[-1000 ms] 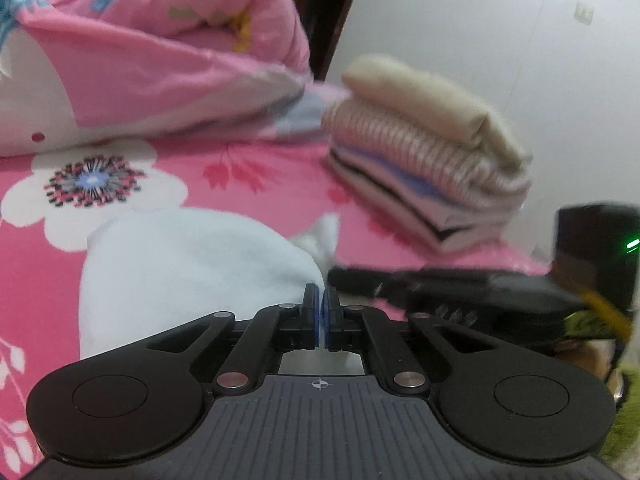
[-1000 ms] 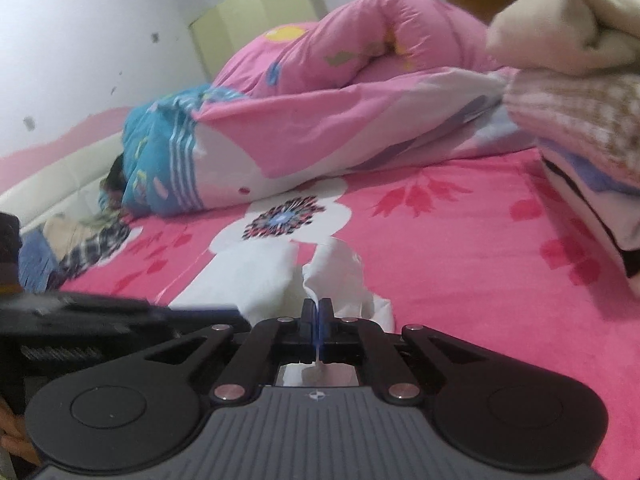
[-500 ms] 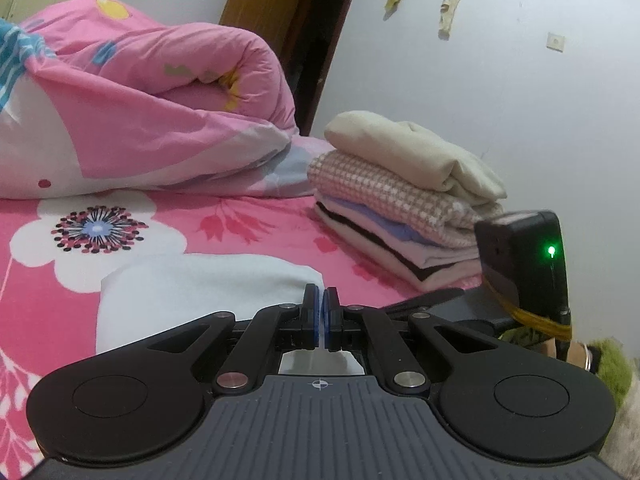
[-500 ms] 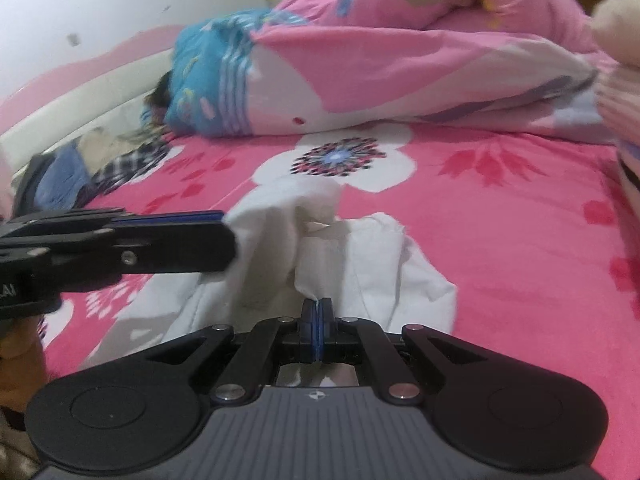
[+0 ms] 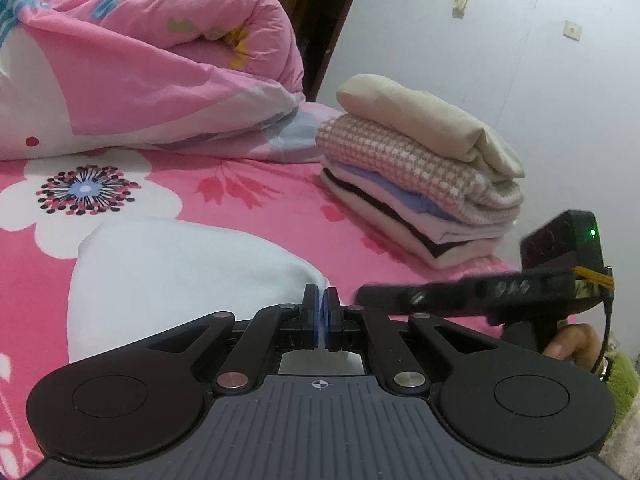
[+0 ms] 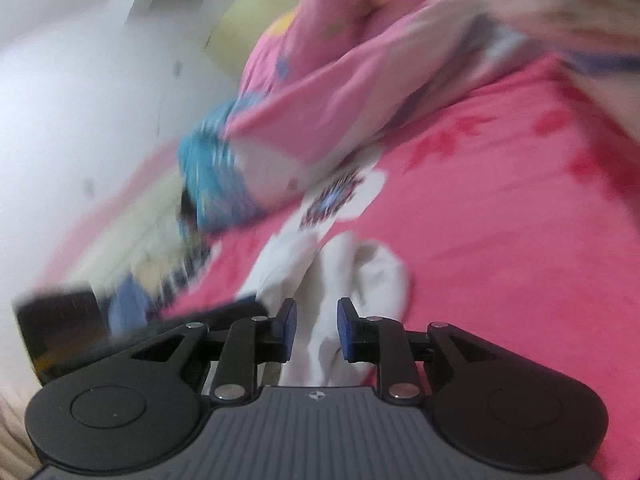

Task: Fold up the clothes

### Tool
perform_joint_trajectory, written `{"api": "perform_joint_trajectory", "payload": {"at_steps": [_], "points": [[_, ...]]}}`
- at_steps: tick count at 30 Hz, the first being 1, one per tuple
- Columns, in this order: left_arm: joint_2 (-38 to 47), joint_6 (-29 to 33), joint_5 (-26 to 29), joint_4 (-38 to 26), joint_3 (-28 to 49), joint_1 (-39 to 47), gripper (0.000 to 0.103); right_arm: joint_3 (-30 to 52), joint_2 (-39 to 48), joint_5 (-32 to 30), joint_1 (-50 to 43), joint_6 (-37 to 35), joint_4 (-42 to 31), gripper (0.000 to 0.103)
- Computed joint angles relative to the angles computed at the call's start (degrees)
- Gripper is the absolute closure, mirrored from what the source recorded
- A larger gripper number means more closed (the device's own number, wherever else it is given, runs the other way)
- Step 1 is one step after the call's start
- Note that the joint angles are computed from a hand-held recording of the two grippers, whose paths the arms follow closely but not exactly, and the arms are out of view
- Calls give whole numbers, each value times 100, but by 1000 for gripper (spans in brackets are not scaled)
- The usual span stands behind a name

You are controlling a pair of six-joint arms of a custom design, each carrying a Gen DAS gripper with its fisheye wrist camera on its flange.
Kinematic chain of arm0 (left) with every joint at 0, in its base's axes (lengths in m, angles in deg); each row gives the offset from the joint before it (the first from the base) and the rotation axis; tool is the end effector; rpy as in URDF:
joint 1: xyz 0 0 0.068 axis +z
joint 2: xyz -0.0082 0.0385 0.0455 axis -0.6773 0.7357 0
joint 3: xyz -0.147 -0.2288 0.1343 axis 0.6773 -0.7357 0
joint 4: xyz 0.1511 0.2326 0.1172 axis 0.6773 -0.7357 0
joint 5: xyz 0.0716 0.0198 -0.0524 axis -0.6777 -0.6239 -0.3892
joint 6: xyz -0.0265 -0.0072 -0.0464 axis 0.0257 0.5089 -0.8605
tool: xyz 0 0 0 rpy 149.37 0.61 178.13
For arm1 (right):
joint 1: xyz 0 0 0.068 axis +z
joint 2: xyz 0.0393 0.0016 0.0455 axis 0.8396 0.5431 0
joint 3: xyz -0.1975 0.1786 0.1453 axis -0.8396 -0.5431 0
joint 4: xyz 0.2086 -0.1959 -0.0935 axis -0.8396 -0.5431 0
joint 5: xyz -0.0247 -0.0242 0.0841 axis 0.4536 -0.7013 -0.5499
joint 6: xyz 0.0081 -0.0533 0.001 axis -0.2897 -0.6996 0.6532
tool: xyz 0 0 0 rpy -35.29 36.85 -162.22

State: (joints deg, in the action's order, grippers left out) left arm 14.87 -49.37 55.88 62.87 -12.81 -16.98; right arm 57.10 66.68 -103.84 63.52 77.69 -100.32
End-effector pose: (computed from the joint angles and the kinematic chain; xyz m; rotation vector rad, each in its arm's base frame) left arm 0.1712 0.0595 0.2353 -0.1168 2.0359 -0.3772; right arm 0.3572 0.0726 0.1976 -0.6462 2.1267 1.4114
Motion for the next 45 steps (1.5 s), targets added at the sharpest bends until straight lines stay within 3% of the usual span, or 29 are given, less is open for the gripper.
{"api": "perform_joint_trajectory", "payload": {"at_steps": [1, 5, 13, 20, 23, 27, 29, 32, 35, 39, 40, 42, 45], "points": [[25, -9, -16, 9, 7, -19, 102, -60, 45, -71, -100, 257, 201, 80], [49, -35, -104, 63, 3, -97, 102, -6, 54, 94, 71, -296, -232, 95], [195, -1, -181, 142, 11, -150, 102, 303, 13, 580, 589, -2140, -1639, 98], [796, -23, -356, 221, 141, -352, 101, 597, 310, 171, 234, -2735, -2714, 96], [1039, -84, -292, 205, 230, -346, 99, 336, 219, -132, -169, -2207, -2311, 96], [1146, -136, 73, 219, 253, -164, 93, -583, -399, -522, -770, -975, -841, 96], [1124, -223, 281, 290, 227, -72, 77, -1125, -859, -731, -928, -420, -44, 96], [1031, -410, 554, 459, 164, 32, 65, -1694, -1444, -1083, -886, 49, 671, 96], [827, -521, 654, 425, 186, 98, 63, -1842, -1664, -1104, -623, -107, 403, 96], [430, -308, 1054, -157, 378, 561, 62, -1803, -1369, -1, -249, 195, 1, 99], [307, -132, 1192, -407, 445, 762, 61, -1814, -1280, 187, -227, 370, 3, 103], [95, 400, 1467, -1044, 596, 1252, 58, -1934, -1558, 241, -280, 556, 27, 102], [-21, 1603, 2000, -2265, 894, 2210, 54, -2150, -2310, 279, -430, 684, -77, 101]]}}
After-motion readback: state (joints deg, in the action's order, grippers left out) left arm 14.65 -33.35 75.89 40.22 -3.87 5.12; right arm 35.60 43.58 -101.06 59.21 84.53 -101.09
